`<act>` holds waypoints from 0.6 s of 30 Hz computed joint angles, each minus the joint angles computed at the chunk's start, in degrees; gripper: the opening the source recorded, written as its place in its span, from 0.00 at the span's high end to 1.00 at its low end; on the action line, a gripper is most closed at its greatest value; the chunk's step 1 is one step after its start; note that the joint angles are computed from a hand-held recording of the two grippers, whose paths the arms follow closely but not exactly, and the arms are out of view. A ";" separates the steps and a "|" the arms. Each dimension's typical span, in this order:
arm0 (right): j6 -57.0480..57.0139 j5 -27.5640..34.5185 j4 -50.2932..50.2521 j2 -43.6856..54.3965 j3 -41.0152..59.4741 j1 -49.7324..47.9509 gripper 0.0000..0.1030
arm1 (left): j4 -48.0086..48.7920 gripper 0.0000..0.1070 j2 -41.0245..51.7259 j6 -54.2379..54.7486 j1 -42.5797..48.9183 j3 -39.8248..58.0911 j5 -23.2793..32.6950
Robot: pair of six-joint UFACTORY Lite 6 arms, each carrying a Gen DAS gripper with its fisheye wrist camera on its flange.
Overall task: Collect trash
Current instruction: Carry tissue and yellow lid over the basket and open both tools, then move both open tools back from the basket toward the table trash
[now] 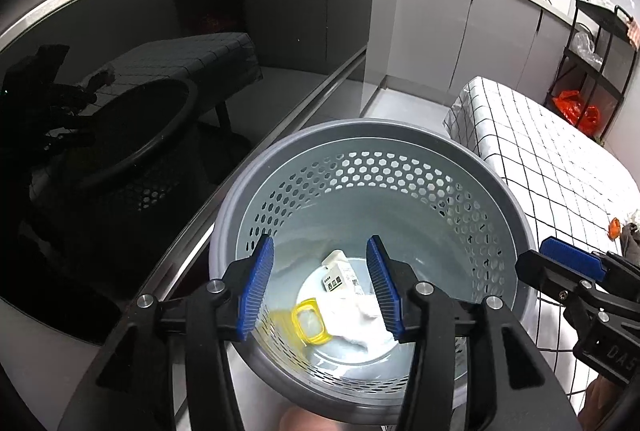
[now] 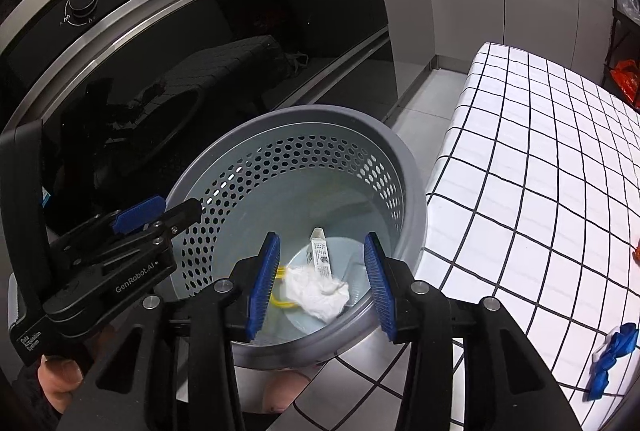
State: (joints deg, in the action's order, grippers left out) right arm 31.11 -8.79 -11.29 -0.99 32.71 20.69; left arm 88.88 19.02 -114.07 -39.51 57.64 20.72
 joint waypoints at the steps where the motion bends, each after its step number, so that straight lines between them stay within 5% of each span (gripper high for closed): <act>1: 0.20 -0.11 -0.22 0.06 -0.09 -0.04 0.59 | 0.00 0.53 -0.04 -0.04 -0.05 -0.07 0.13; 18: -11.30 0.58 13.21 -4.80 -4.47 1.27 0.59 | 1.44 0.47 -2.07 -1.14 -2.33 -1.94 3.99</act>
State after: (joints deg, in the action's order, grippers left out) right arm 19.81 -8.21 1.91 -5.79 28.24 21.96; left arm 90.32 16.96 -115.21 -41.84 55.71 24.71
